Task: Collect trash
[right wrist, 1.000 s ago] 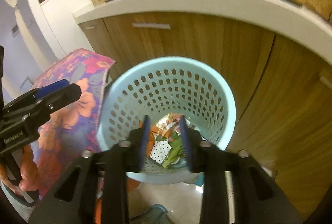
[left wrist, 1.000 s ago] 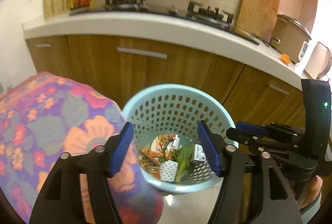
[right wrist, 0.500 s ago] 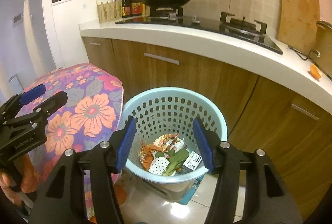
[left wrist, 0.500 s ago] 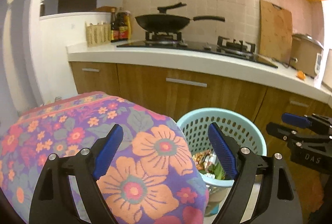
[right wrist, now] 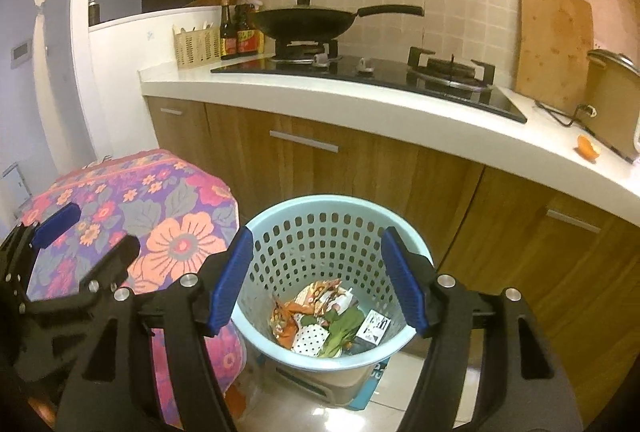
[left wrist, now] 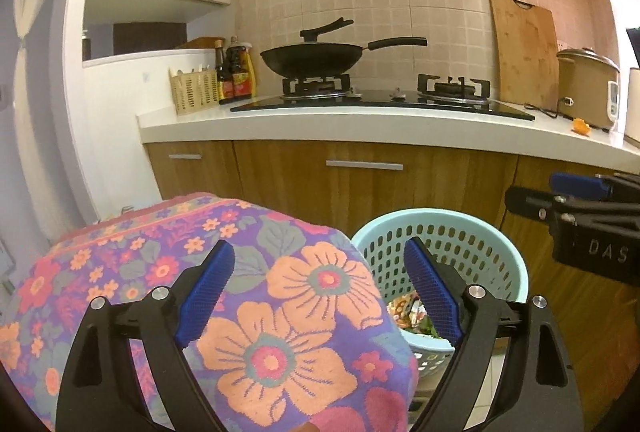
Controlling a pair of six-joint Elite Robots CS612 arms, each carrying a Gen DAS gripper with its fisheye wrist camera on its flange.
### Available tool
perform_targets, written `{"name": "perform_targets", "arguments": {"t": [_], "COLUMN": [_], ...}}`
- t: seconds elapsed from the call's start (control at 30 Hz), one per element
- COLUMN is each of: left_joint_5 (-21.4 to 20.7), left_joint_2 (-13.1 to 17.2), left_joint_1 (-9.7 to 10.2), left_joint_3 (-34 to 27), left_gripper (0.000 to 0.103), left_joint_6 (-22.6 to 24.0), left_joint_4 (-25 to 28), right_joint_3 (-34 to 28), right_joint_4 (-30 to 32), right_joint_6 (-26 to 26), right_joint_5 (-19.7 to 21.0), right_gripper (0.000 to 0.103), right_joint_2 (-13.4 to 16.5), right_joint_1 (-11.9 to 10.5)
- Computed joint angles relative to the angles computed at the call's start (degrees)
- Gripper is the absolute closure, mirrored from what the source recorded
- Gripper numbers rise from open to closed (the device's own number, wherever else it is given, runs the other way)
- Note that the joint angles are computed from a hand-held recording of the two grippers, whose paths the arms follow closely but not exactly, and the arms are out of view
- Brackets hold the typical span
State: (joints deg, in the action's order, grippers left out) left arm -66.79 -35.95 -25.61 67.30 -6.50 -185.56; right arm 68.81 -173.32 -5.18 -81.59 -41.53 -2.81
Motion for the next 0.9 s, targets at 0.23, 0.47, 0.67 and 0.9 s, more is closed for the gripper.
{"name": "perform_targets", "arguments": {"t": [0.23, 0.47, 0.67, 0.9], "left_joint_5": [-1.1, -0.9, -1.3, -1.4], "left_joint_2": [-0.4, -0.4, -0.6, -0.5], "left_joint_1": [0.51, 0.52, 0.8, 0.91], "left_joint_3": [0.6, 0.6, 0.7, 0.6], "left_gripper": [0.018, 0.017, 0.016, 0.016], "left_joint_6": [-2.2, -2.5, -3.5, -3.7], "left_joint_4": [-0.3, -0.2, 0.4, 0.9], "right_joint_3": [-0.5, -0.6, -0.3, 0.0], "right_joint_4": [-0.6, -1.0, -1.3, -2.1], "right_joint_6": [0.9, 1.2, 1.4, 1.8], "right_joint_5": [-1.1, -1.6, -1.9, -2.2], "right_gripper": [0.04, 0.04, 0.039, 0.035], "right_joint_2": [0.4, 0.4, 0.3, 0.1], "right_joint_1": [0.3, 0.2, 0.2, 0.2]}}
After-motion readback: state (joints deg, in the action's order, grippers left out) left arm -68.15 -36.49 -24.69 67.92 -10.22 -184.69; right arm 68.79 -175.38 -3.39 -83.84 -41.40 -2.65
